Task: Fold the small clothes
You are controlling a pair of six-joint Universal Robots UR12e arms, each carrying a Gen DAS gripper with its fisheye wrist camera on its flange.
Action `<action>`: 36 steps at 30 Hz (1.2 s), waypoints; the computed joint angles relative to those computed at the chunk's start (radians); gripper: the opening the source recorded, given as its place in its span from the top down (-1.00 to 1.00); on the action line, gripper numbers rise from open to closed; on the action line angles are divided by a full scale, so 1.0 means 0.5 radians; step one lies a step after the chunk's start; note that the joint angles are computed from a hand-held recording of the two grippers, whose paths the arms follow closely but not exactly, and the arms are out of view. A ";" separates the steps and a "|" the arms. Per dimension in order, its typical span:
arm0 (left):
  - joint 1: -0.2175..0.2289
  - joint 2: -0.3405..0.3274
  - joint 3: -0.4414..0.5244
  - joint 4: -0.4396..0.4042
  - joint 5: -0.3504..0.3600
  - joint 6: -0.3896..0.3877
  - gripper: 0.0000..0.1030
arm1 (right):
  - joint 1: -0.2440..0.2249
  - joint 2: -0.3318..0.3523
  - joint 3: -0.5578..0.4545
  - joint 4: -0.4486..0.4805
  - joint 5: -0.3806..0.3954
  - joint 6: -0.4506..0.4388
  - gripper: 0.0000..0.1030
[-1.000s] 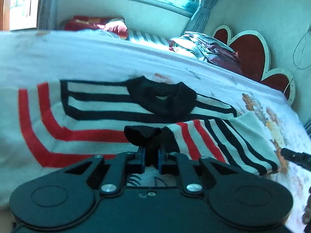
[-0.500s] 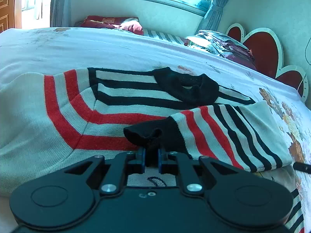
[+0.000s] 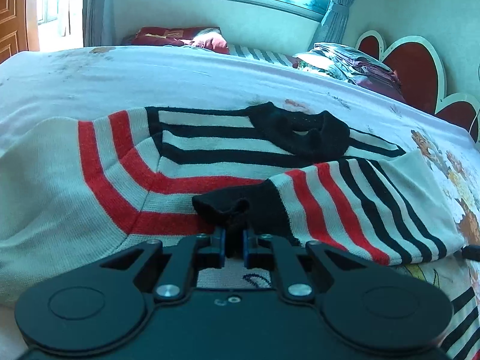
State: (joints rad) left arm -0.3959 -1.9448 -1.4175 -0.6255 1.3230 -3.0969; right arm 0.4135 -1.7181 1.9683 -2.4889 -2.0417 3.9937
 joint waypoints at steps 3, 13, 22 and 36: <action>0.010 0.000 -0.008 0.007 -0.033 -0.001 0.81 | -0.007 -0.015 0.030 -0.260 -0.013 -0.106 0.41; 0.009 0.010 -0.003 0.076 -0.007 0.037 0.06 | -0.122 0.114 -0.060 -0.270 0.023 -0.231 1.00; 0.012 -0.084 0.127 -0.070 -0.024 -0.096 0.77 | -0.503 0.199 -0.073 -0.492 0.464 -0.114 0.17; -0.024 -0.008 0.005 0.290 0.170 0.008 0.33 | -0.418 0.218 -0.128 -0.443 0.311 -0.495 0.83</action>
State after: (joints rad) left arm -0.4079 -1.9487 -1.4151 -0.4808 1.4080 -3.0930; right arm 0.2046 -1.6089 1.9043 -2.7103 -1.8864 3.7464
